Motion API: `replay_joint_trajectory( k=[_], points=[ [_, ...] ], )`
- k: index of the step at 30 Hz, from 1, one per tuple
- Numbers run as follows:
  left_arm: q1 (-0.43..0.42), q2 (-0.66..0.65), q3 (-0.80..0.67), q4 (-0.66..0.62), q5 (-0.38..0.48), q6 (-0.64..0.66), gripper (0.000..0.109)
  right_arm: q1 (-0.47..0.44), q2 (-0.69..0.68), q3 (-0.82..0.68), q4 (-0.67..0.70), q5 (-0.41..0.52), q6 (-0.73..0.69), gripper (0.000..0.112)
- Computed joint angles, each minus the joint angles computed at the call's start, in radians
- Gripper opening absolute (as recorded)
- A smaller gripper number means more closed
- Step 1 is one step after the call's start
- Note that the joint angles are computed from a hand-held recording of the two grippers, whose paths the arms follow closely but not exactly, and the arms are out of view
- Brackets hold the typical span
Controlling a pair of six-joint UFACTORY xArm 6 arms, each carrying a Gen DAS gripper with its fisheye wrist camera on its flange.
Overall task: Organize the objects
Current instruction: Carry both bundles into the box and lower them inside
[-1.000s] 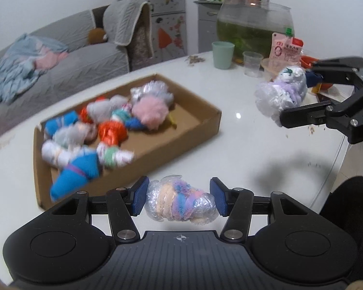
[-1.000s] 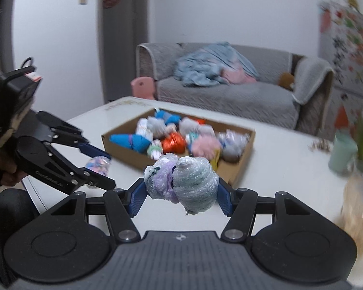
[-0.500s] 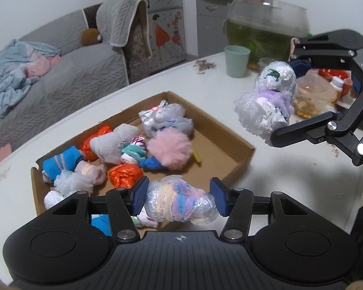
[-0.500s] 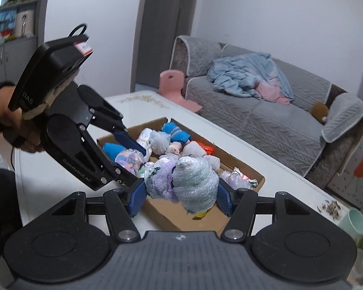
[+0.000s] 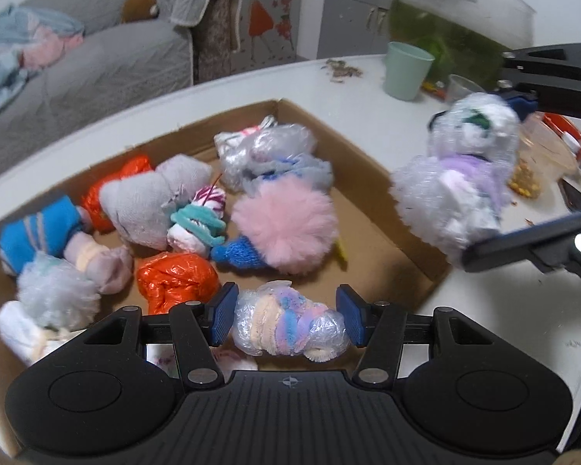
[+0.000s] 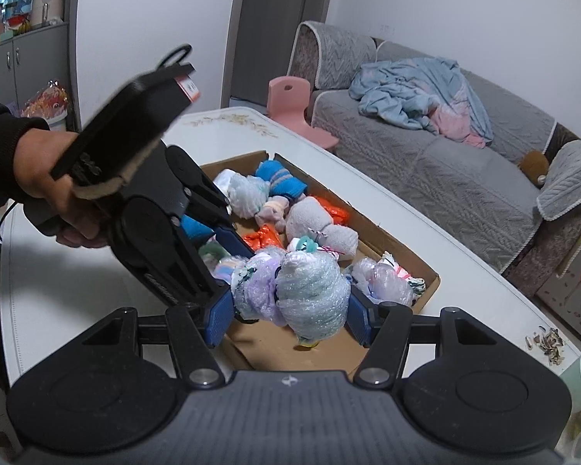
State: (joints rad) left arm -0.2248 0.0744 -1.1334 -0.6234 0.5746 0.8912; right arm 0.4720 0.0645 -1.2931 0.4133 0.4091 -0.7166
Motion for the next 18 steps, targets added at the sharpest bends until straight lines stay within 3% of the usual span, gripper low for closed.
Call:
replay_joint_trajectory(
  k=[4, 10, 18],
  points=[
    [0.010, 0.053, -0.035, 0.026, 0.004, -0.022, 0.062, -0.003, 0.041, -0.046, -0.006, 0.023, -0.003, 0.057],
    [0.023, 0.033, -0.006, 0.086, -0.021, 0.035, 0.062, 0.008, 0.126, -0.150, 0.022, 0.080, -0.061, 0.057],
    [0.044, 0.014, 0.005, 0.103, 0.007, 0.094, 0.062, 0.013, 0.247, -0.291, 0.003, 0.194, -0.086, 0.057]
  ],
)
